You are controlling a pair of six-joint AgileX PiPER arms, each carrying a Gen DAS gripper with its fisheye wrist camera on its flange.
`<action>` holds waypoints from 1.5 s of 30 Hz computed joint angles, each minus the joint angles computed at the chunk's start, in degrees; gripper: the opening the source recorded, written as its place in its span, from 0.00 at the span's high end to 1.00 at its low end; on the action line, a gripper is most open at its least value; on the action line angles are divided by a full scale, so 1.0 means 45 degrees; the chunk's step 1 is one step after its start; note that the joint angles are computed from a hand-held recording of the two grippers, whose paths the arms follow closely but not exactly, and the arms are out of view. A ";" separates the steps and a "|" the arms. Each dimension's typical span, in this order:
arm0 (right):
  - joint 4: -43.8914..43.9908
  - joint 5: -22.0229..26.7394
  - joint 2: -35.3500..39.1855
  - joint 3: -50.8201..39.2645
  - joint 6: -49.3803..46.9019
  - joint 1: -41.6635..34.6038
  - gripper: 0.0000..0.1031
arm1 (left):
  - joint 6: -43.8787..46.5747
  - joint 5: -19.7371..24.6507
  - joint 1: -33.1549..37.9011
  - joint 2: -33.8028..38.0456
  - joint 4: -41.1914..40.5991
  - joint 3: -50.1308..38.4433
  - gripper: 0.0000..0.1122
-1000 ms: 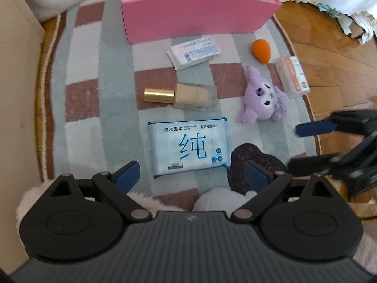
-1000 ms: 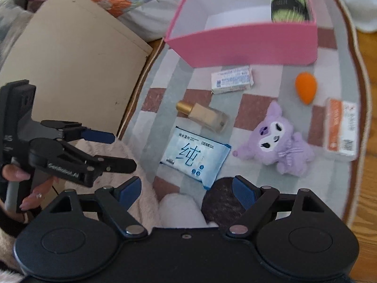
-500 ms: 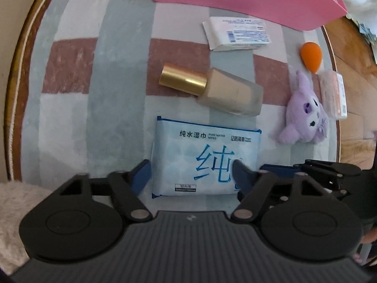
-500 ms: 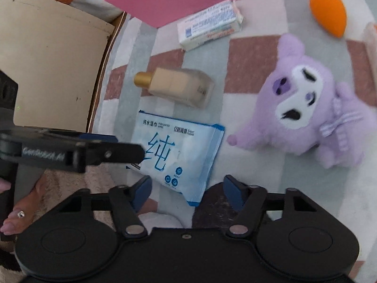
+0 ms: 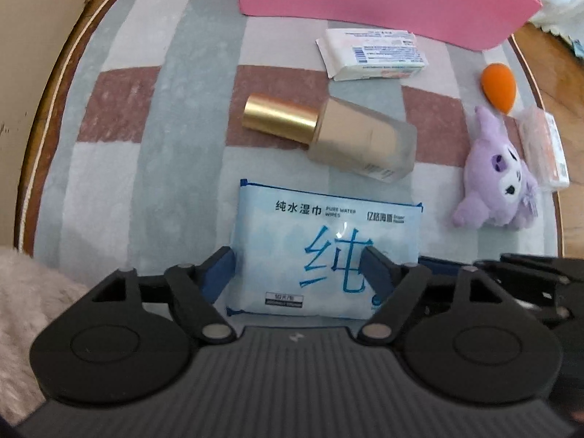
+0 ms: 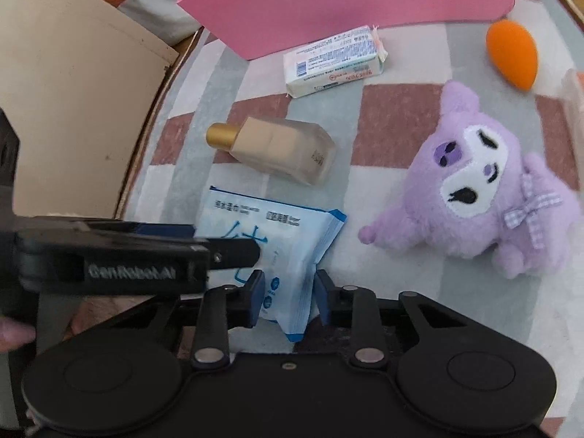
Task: Organize objects
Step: 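Lower the left tool onto the blue wipes pack and grasp it, then carry the wipes pack with the left tool into the pink box and release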
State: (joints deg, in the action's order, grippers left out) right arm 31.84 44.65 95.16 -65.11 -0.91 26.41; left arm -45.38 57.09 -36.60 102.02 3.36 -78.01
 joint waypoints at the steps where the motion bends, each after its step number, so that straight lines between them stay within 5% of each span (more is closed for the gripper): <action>1: -0.0387 -0.0139 -0.0144 0.0066 0.0235 0.0196 0.67 | -0.0098 -0.0199 0.0058 -0.0069 0.0006 0.0186 0.30; 7: 0.0375 -0.0398 -0.0195 0.0430 -0.0588 0.0101 0.65 | -0.0658 -0.1128 0.0001 -0.1032 0.0182 0.1264 0.54; 15: -0.1005 -0.0491 -0.0788 0.0403 0.0132 0.0489 0.64 | -0.1669 -0.2666 -0.0534 -0.2369 0.0014 0.2552 0.56; 32: -0.3045 0.1225 -0.3471 -0.1697 0.0391 -0.0001 0.59 | -0.1604 0.0100 -0.2000 -0.3453 0.2365 -0.1598 0.56; 45: -0.3469 0.3951 -0.1060 -0.7858 0.0195 -0.0398 0.53 | 0.2071 0.1793 0.0222 -0.2055 0.0812 -0.6246 0.56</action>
